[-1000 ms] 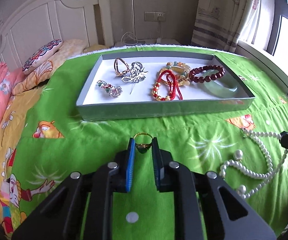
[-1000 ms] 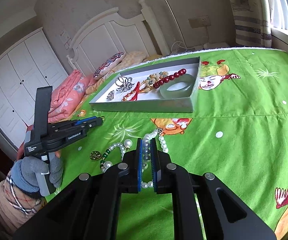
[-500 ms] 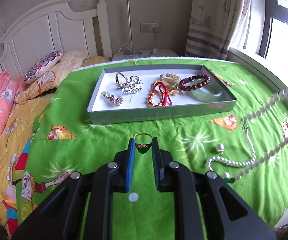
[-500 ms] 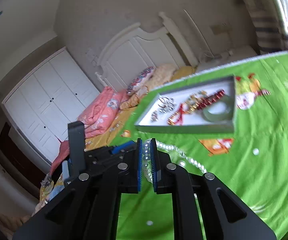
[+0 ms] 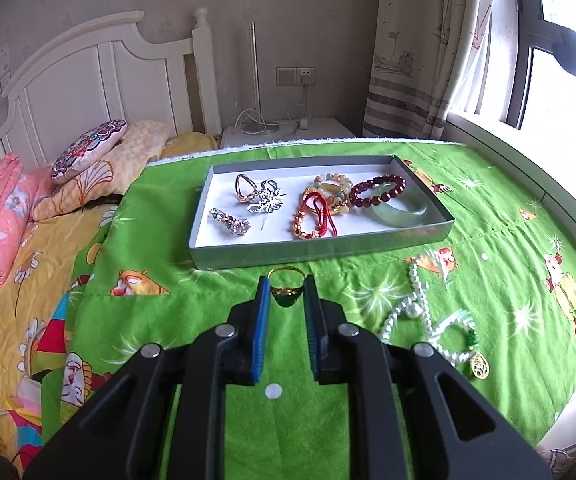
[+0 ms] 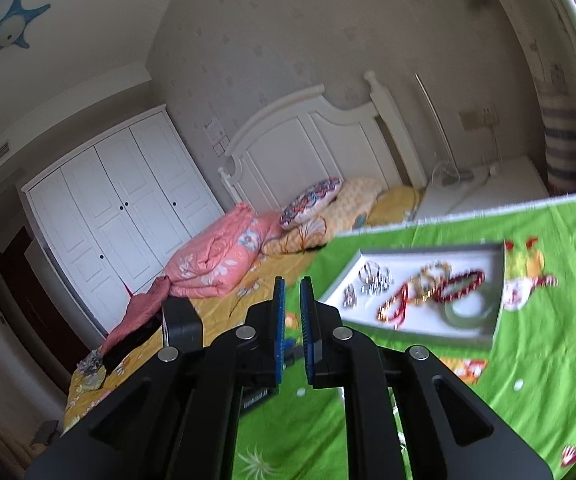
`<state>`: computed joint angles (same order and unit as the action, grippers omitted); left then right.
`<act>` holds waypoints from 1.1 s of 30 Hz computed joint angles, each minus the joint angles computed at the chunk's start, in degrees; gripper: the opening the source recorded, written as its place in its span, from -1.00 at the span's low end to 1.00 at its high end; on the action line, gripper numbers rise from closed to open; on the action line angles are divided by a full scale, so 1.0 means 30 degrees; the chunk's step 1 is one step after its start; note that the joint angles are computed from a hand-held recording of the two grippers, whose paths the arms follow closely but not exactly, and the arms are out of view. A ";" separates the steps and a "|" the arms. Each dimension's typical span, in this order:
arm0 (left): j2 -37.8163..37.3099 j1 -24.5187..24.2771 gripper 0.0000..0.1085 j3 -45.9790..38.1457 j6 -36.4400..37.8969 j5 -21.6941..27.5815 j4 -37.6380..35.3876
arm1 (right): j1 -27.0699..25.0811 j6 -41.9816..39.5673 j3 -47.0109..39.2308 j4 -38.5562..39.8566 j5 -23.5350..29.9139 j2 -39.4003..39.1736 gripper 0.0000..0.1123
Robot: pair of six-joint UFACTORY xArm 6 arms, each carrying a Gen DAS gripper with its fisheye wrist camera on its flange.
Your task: Organize jewelry
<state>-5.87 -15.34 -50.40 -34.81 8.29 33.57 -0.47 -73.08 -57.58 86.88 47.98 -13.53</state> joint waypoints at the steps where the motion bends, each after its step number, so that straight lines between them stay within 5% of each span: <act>1: -0.0008 0.0027 -0.70 -0.0009 -0.0080 0.0021 0.0066 | 0.0012 0.0039 -0.0179 -0.0077 -0.0047 0.0085 -0.82; 8: -0.0027 0.0165 -0.69 0.0564 0.0574 -0.0162 -0.0851 | 0.1861 0.1566 0.0369 -0.5756 -0.3494 0.0829 -0.64; 9: 0.0121 0.0171 -0.69 0.0492 0.0620 -0.0135 -0.0910 | 0.2244 0.2234 0.0564 -0.7013 -0.4266 0.1218 -0.47; 10: 0.0170 0.0167 -0.69 0.0538 0.0683 -0.0156 -0.1014 | 0.2621 0.2463 0.0837 -0.7742 -0.5207 0.1596 0.07; 11: 0.0163 0.0167 -0.70 0.0629 0.0767 -0.0233 -0.1135 | 0.2884 0.2193 0.1058 -0.7942 -0.5956 0.1911 0.18; 14: 0.0107 0.0221 -0.70 0.0868 0.0821 -0.0406 -0.1174 | 0.3307 0.2785 0.1177 -1.0087 -0.7269 0.3160 -0.06; 21: 0.0278 0.0376 -0.70 0.1122 0.1827 -0.0672 -0.2702 | 0.2506 0.2999 -0.0554 -1.2136 -0.6063 0.5992 -0.41; 23: 0.0271 0.0411 -0.69 0.1206 0.1806 -0.0714 -0.2769 | 0.2490 0.3061 -0.0866 -1.2885 -0.5650 0.6415 -0.77; 28: 0.0165 0.0523 -0.69 0.1399 0.2417 -0.0807 -0.3596 | 0.3126 -0.0320 0.0706 -1.0350 -0.7523 0.5131 -0.93; 33: 0.0041 0.0539 -0.69 0.1352 0.2440 -0.0775 -0.3627 | 0.0832 -0.0888 -0.0253 -0.5350 -0.1788 0.4258 -0.93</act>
